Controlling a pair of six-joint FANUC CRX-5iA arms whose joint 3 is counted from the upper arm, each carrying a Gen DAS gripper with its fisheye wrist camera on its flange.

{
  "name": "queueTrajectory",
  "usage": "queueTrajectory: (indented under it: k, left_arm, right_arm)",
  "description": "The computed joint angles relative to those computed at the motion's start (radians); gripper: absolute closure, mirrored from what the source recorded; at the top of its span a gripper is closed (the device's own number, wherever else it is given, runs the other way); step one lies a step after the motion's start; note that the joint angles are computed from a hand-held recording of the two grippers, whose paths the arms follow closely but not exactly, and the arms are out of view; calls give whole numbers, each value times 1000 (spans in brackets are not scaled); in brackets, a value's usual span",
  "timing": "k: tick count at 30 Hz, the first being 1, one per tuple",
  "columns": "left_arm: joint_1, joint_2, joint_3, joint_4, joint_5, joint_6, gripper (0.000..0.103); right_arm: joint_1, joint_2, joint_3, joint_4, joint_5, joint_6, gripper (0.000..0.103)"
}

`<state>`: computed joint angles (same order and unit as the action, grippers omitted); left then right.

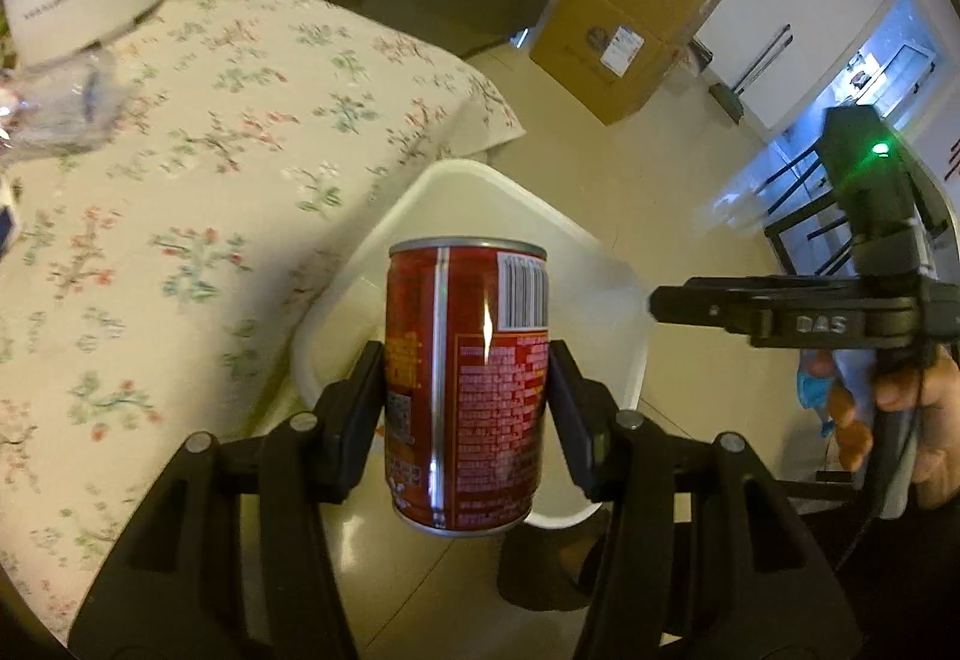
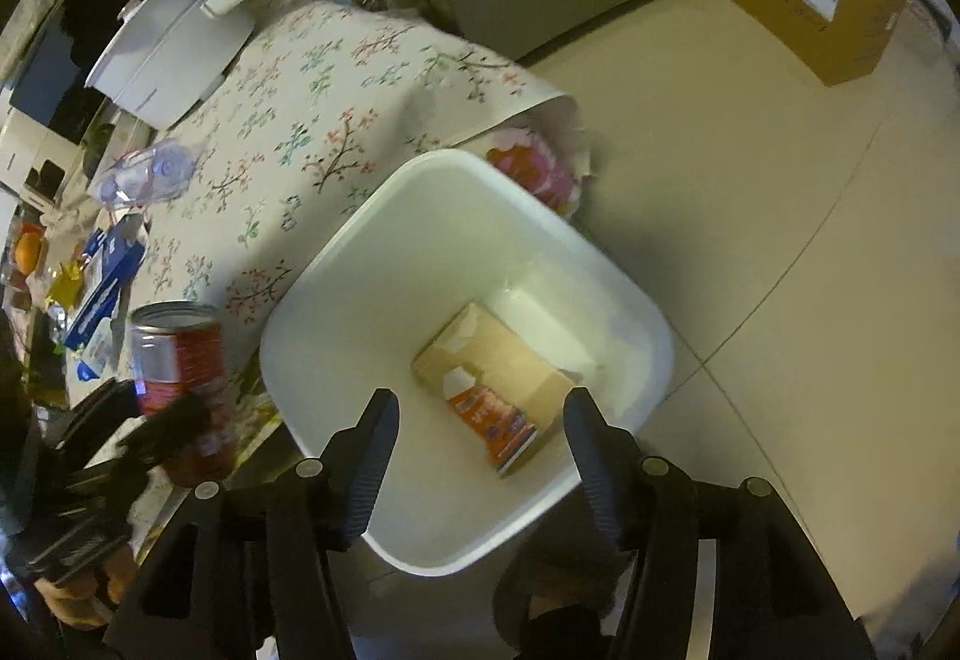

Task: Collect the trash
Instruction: 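Carry the can and paper bag to the white bin and open both tools, then reach both tools back to the trash pile and grasp the green bag and yellow wrapper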

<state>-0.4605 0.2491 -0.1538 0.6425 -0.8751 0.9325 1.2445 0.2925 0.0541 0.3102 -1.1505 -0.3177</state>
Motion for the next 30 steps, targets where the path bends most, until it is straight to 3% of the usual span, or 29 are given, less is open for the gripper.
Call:
queueTrajectory:
  k: [4,8,17,30]
  left_arm:
    - [-10,18,3,20,5,-20,48]
    - [-4,1,7,-8,18,8,31]
    - [74,-82,-14,-61,47,44,21]
    - [280,-174,-8,-199,103,122,19]
  right_arm:
    - [15,3,11,7,-64,6,40]
    - [27,-7,-1,32,-69,-17,37]
    - [26,20,54,83,-97,10,35]
    - [-8,236,389,119,-169,233,28]
